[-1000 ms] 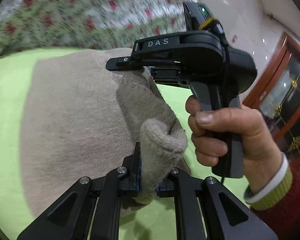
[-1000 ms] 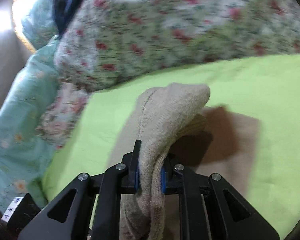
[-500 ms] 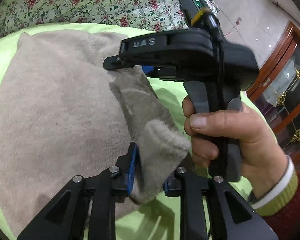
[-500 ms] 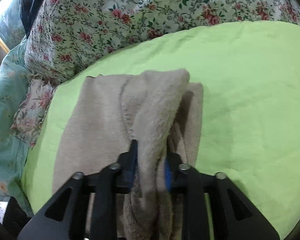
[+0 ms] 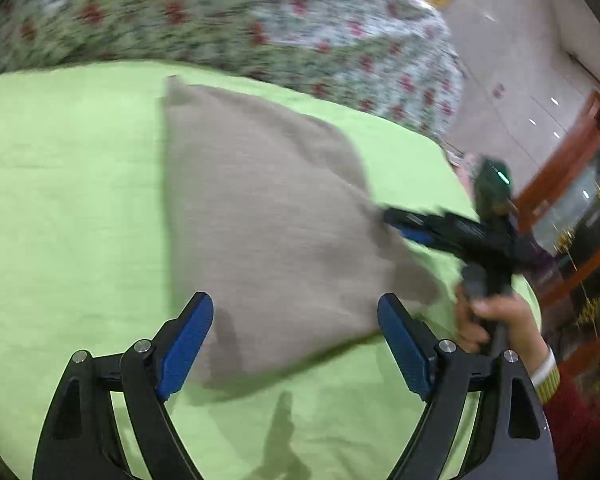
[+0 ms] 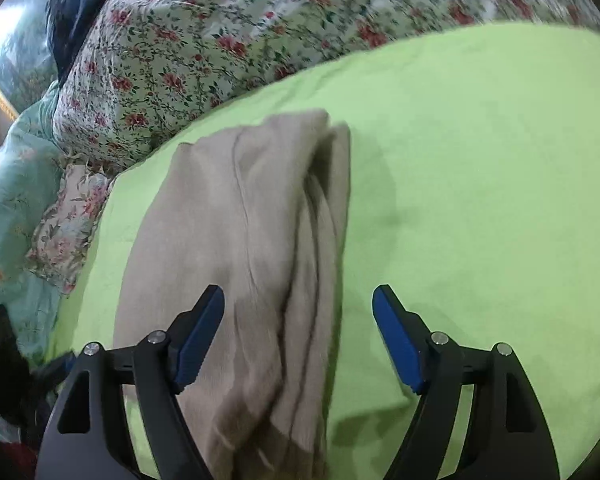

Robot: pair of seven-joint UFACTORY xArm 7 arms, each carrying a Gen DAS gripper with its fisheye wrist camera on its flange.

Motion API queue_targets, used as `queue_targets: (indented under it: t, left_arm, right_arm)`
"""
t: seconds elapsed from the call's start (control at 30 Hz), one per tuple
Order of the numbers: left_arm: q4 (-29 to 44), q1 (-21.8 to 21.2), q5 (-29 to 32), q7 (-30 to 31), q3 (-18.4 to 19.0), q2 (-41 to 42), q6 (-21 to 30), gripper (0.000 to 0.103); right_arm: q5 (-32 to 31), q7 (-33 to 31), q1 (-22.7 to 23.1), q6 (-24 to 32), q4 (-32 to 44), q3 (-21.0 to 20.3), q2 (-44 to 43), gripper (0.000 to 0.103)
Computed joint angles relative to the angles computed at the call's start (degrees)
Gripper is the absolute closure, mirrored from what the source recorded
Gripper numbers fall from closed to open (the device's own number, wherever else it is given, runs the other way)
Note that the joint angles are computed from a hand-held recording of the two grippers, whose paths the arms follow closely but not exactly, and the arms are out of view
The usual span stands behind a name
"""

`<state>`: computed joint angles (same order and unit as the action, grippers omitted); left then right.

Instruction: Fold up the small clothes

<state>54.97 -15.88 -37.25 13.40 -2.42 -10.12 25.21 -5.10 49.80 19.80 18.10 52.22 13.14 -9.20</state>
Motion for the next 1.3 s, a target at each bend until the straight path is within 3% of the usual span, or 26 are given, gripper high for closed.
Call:
queue_targets:
  t: [0.1, 0.23, 0.33, 0.5, 0.53, 0.6, 0.67, 0.77, 0.9, 1.07, 1.3]
  left_arm:
    - [3.1, 1.5, -2.2, -0.2, 1.7, 3.7, 2.4, 0.018]
    - [7.2, 4.0, -8.3, 2.6, 1.8, 7.7, 5.8, 0.018]
    - [13.1, 6.4, -8.2, 1.9, 0.4, 14.2, 8.8, 0.018]
    - [22.7, 11.8, -15.1, 5.1, -2.9, 23.9, 14.7, 0.017]
    - [23.5, 12.7, -16.1, 5.7, -3.8, 24.9, 15.3, 0.019]
    - [25.6, 14.0, -17.1, 7.2, -5.1, 26.8, 16.6, 0.033]
    - [26.6, 14.1, -16.0, 6.6, -5.7, 27.3, 16.6, 0.046]
    - [24.7, 14.0, -15.1, 8.1, -6.4, 25.2, 14.3, 0.055]
    - [17.2, 14.1, -15.8, 10.5, -5.3, 17.1, 13.0, 0.057]
    - [3.5, 13.9, -18.0, 13.4, 0.4, 1.9, 13.1, 0.057]
    - [-10.3, 15.6, -8.8, 10.5, 8.3, -15.6, 14.7, 0.057]
  right_arm:
    - [7.4, -4.2, 2.4, -2.7, -1.9, -1.8, 0.0, 0.026]
    - [10.8, -7.4, 2.8, -4.0, -0.7, -2.4, 2.2, 0.026]
    - [16.3, -12.6, 3.5, -4.6, 1.6, -3.5, 4.8, 0.026]
    - [28.8, -23.2, 2.8, -4.3, 6.7, -3.4, 10.2, 0.026]
    - [31.0, -25.1, 2.4, -4.2, 7.7, -3.0, 11.2, 0.026]
    - [30.8, -26.0, 1.9, -3.8, 9.3, -2.4, 12.6, 0.027]
    - [30.5, -27.1, 1.0, -1.6, 11.3, -1.1, 14.0, 0.051]
    - [26.2, -22.2, 2.3, -2.4, 11.0, -1.7, 13.6, 0.062]
    - [26.2, -19.9, 3.9, -7.5, 10.0, 0.0, 12.0, 0.069]
    - [19.4, -15.6, 8.0, -8.8, 15.8, 2.0, 16.0, 0.069]
    - [15.8, -15.4, 13.4, -8.6, 30.1, 4.3, 28.8, 0.070]
